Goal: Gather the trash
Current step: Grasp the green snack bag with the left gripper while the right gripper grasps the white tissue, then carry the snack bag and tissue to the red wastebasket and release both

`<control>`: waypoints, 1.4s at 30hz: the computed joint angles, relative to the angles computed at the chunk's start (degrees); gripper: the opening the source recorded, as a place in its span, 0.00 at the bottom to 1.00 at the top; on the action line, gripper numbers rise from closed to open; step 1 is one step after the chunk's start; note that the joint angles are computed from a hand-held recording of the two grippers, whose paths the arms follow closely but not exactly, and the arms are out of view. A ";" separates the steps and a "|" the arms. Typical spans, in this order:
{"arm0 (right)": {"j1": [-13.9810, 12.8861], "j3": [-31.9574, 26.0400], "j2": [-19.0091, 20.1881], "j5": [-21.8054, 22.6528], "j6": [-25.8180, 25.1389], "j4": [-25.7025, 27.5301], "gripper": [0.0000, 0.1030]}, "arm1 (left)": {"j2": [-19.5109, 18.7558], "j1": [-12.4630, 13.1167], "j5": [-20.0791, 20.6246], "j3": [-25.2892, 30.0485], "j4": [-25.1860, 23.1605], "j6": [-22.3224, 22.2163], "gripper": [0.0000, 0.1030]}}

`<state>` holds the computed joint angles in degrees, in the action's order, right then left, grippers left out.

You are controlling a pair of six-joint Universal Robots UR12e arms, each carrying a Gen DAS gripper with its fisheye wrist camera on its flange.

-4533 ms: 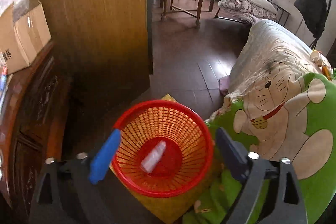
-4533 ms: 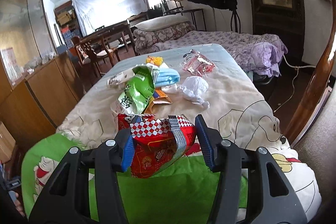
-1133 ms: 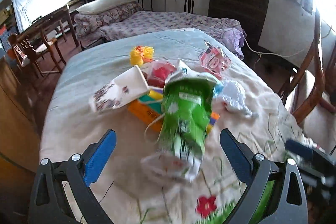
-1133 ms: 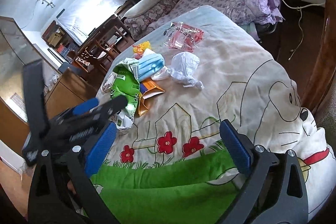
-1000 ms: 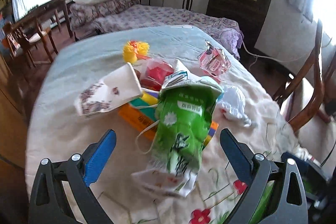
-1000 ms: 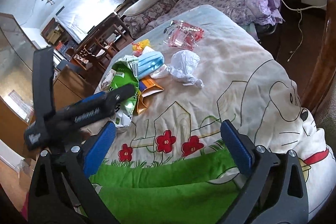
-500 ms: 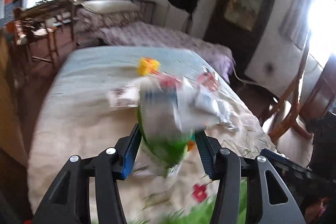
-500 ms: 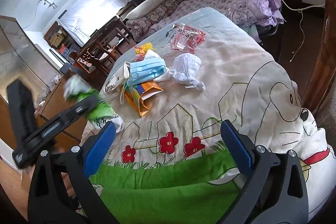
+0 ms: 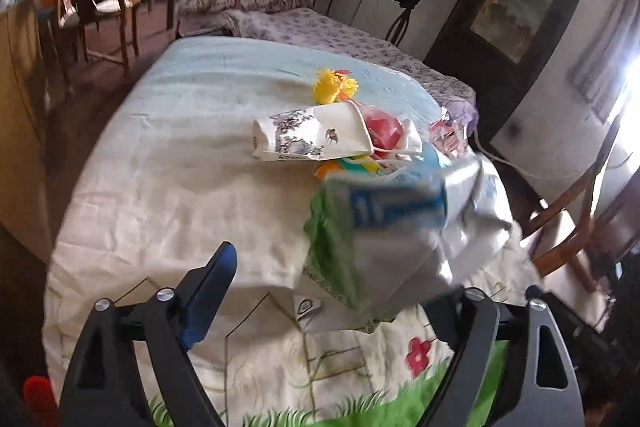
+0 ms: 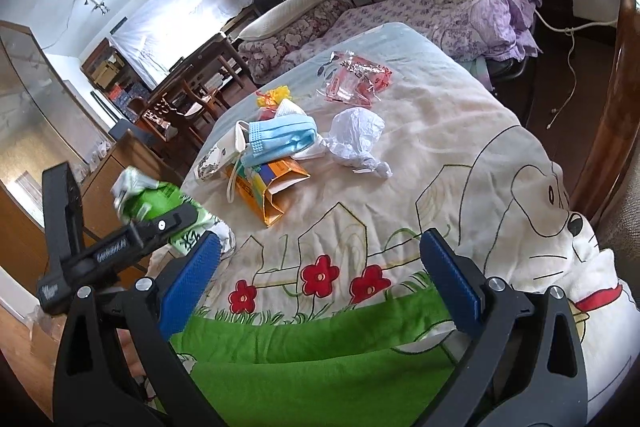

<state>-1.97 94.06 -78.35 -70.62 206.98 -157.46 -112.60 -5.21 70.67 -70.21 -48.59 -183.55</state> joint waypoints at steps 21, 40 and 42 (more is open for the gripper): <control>-0.43 -13.63 7.81 -3.80 0.05 13.59 0.65 | 2.36 2.07 -8.00 -4.40 11.25 -3.95 0.46; -1.52 -9.24 6.21 0.00 1.60 1.99 0.13 | 3.20 2.38 -9.20 -5.85 13.16 -4.44 0.46; -1.18 -9.30 6.13 -0.52 0.19 1.72 0.13 | 3.48 2.47 -9.49 -6.25 13.55 -4.20 0.46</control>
<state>-3.15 84.76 -72.21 -71.13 207.17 -155.74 -109.12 -2.74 61.18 -76.46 -35.04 -187.74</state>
